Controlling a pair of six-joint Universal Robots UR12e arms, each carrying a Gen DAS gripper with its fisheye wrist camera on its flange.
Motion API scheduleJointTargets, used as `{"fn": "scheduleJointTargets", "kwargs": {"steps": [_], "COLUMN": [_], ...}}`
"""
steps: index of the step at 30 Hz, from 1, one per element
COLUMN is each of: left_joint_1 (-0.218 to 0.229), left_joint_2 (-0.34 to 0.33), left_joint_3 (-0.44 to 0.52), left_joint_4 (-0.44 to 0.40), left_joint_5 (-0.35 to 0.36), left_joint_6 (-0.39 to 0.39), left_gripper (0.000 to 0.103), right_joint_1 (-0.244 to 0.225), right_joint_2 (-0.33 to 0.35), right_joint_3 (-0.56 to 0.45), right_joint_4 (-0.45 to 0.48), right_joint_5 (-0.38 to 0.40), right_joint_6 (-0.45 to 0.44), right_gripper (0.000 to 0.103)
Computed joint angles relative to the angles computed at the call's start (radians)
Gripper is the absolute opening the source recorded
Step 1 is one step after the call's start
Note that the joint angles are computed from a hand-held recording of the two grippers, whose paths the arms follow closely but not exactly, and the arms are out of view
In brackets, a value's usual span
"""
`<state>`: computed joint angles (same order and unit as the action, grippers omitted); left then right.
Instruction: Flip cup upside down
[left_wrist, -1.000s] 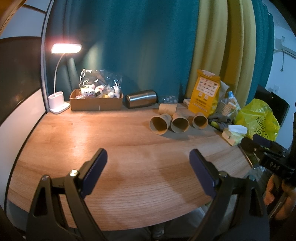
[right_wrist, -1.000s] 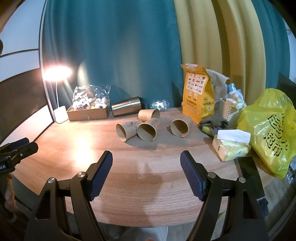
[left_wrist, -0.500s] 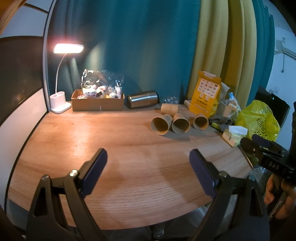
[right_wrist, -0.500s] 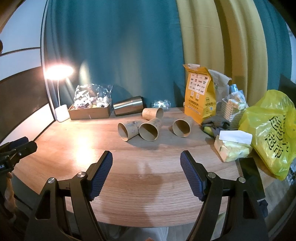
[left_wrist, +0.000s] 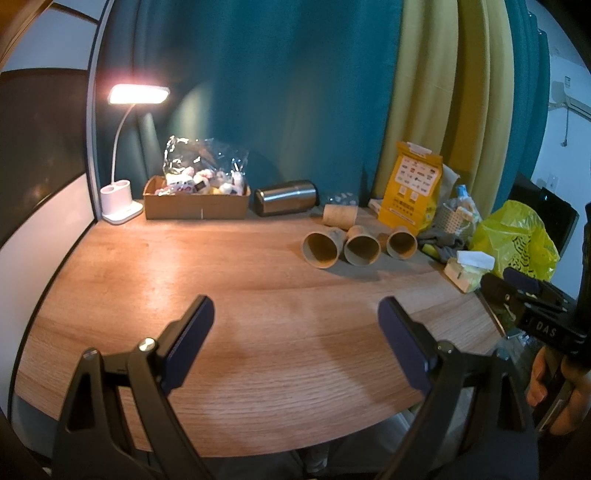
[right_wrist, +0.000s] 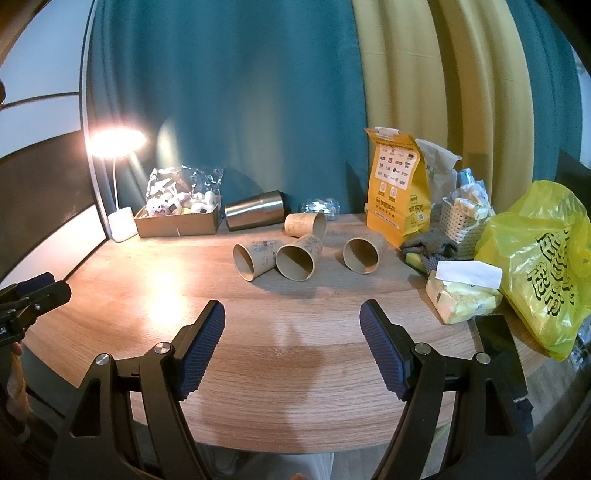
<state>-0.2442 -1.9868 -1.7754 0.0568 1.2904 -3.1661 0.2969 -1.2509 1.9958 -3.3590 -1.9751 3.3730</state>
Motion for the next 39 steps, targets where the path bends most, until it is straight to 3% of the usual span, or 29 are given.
{"fn": "scheduleJointTargets", "kwargs": {"steps": [11,21,29,39], "left_joint_1": [-0.001,-0.019,-0.050,-0.094], "left_joint_2": [-0.007,-0.049,-0.138,-0.325], "left_joint_3": [0.008,0.079,0.242,0.574], "left_joint_4": [-0.015,-0.106,-0.271,-0.533], "left_joint_5": [0.007,0.036,0.056,0.088], "left_joint_6": [0.003,0.028,0.085,0.193], "left_gripper": [0.092,0.092,0.092,0.092], "right_joint_1": [-0.012,-0.051,-0.113,-0.194], "right_joint_2": [-0.002,0.015,0.051,0.126], "right_joint_3": [0.000,-0.023,-0.062,-0.138], "right_joint_4": [0.011,0.039,0.091,0.142], "right_joint_5": [0.019,0.074,0.132,0.220], "right_joint_6": [0.003,0.022,0.059,0.093], "right_gripper": [0.079,0.079,0.079,0.079]}}
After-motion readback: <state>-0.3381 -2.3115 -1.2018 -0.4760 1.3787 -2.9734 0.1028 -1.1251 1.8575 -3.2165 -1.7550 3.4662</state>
